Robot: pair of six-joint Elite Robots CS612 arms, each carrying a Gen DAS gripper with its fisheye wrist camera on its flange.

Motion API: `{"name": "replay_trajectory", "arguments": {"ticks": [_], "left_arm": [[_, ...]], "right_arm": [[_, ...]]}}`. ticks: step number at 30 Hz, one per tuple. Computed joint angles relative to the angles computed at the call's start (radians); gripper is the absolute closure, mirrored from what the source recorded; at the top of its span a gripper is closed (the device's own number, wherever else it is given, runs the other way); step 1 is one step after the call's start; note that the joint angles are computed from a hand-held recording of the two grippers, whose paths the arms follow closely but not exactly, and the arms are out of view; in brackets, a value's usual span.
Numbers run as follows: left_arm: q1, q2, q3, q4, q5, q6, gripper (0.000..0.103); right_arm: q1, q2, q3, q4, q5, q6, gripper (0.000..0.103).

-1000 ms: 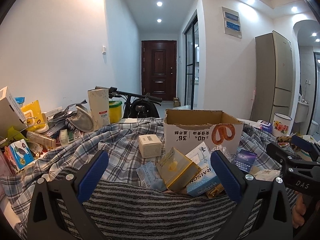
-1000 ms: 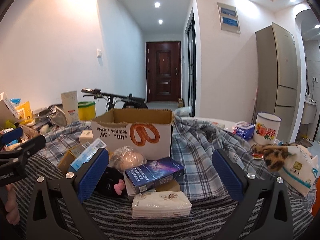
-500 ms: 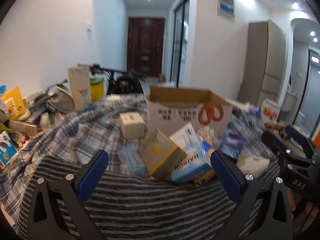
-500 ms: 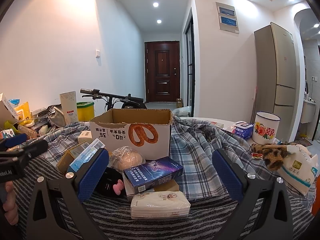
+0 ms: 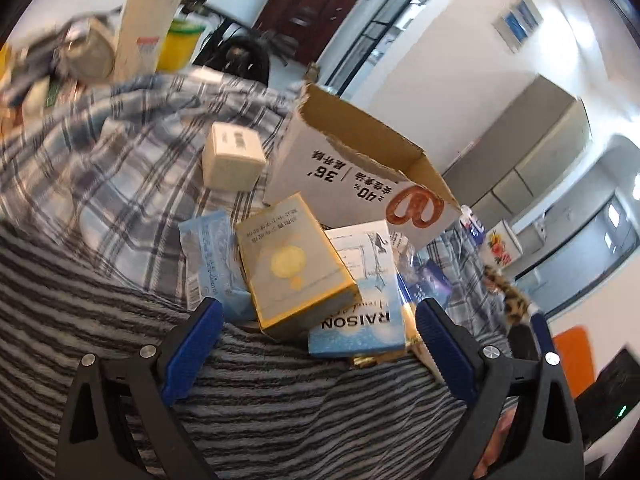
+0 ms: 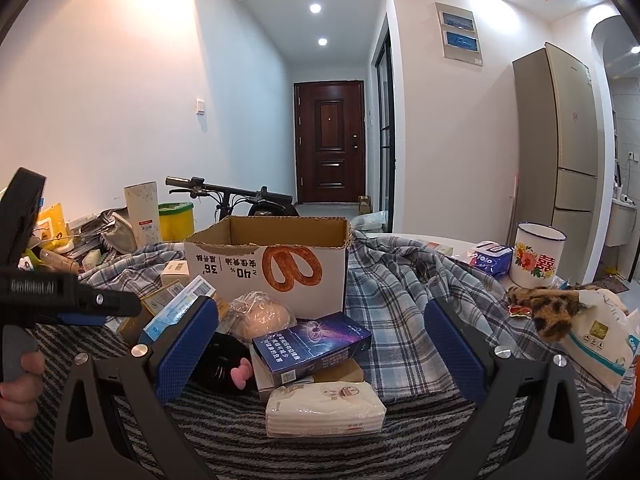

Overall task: Organize objects
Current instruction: 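Reach the left tool down to the blue RAISON carton and close on it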

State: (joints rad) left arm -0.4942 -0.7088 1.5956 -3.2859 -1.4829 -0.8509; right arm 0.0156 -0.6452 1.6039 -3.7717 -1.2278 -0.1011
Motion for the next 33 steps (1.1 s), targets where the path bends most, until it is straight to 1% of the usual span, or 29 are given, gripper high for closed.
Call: {"name": "replay_trajectory", "arguments": {"ticks": [2, 4, 6, 8, 10, 12, 13, 14, 15, 16, 17, 18, 20, 22, 23, 25, 26, 30, 31, 32, 33], "left_arm": [[0.000, 0.002, -0.008, 0.014, 0.013, -0.016, 0.005], [0.002, 0.006, -0.019, 0.027, 0.005, -0.024, 0.005], [0.003, 0.009, -0.032, 0.060, 0.007, -0.039, 0.005], [0.001, 0.008, -0.039, 0.090, 0.026, -0.046, 0.014], [0.000, 0.008, -0.040, 0.104, 0.048, -0.050, 0.017], [-0.002, 0.010, -0.042, 0.116, 0.069, -0.055, 0.022], [-0.004, 0.010, -0.042, 0.123, 0.081, -0.052, 0.030], [-0.006, 0.010, -0.044, 0.126, 0.088, -0.041, 0.042], [-0.005, 0.010, -0.043, 0.125, 0.081, -0.032, 0.049], [-0.005, 0.012, -0.043, 0.125, 0.070, -0.028, 0.059], [-0.003, 0.013, -0.044, 0.121, 0.059, -0.026, 0.065], [-0.002, 0.014, -0.043, 0.118, 0.053, -0.025, 0.067], [-0.003, 0.012, -0.038, 0.118, 0.056, -0.021, 0.078], [-0.006, 0.008, -0.029, 0.115, 0.061, -0.015, 0.082], [-0.007, 0.005, -0.024, 0.111, 0.061, -0.010, 0.082], [-0.013, -0.002, -0.015, 0.109, 0.071, 0.006, 0.082], [-0.020, -0.009, -0.011, 0.125, 0.092, 0.029, 0.082], [-0.046, -0.027, -0.008, 0.181, 0.180, 0.113, 0.080], [-0.051, -0.029, -0.008, 0.188, 0.187, 0.129, 0.070], [-0.053, -0.032, -0.009, 0.193, 0.183, 0.151, 0.052], [-0.058, -0.034, -0.009, 0.194, 0.183, 0.172, 0.043]], "right_arm": [[-0.001, 0.000, 0.001, -0.006, 0.002, 0.002, 0.000], [-0.002, 0.001, 0.001, -0.012, 0.003, 0.006, 0.000], [-0.001, 0.002, 0.001, -0.015, 0.003, 0.007, 0.000], [-0.001, 0.001, 0.001, -0.010, 0.000, 0.003, 0.000], [0.003, -0.002, 0.000, 0.006, -0.010, -0.009, 0.001], [0.008, -0.004, 0.000, 0.017, -0.027, -0.024, 0.008], [0.010, -0.005, 0.001, 0.015, -0.035, -0.032, 0.009], [0.013, -0.005, 0.002, 0.009, -0.042, -0.040, 0.009], [0.015, -0.006, 0.005, 0.000, -0.047, -0.046, 0.009], [0.017, -0.008, 0.008, -0.006, -0.051, -0.052, 0.009], [0.018, -0.009, 0.010, -0.008, -0.052, -0.055, 0.010], [0.018, -0.012, 0.013, -0.006, -0.051, -0.056, 0.013], [0.017, -0.019, 0.019, 0.007, -0.043, -0.053, 0.016], [0.014, -0.023, 0.023, 0.018, -0.031, -0.053, 0.016], [0.014, -0.024, 0.024, 0.022, -0.035, -0.053, 0.016], [0.014, -0.026, 0.025, 0.033, -0.046, -0.051, 0.020], [0.012, -0.029, 0.027, 0.041, -0.045, -0.047, 0.023], [0.004, -0.036, 0.027, 0.080, -0.015, -0.025, 0.023], [0.003, -0.036, 0.028, 0.083, -0.015, -0.022, 0.023], [0.003, -0.037, 0.028, 0.086, -0.016, -0.020, 0.023], [0.003, -0.038, 0.029, 0.087, -0.017, -0.019, 0.023]]}}
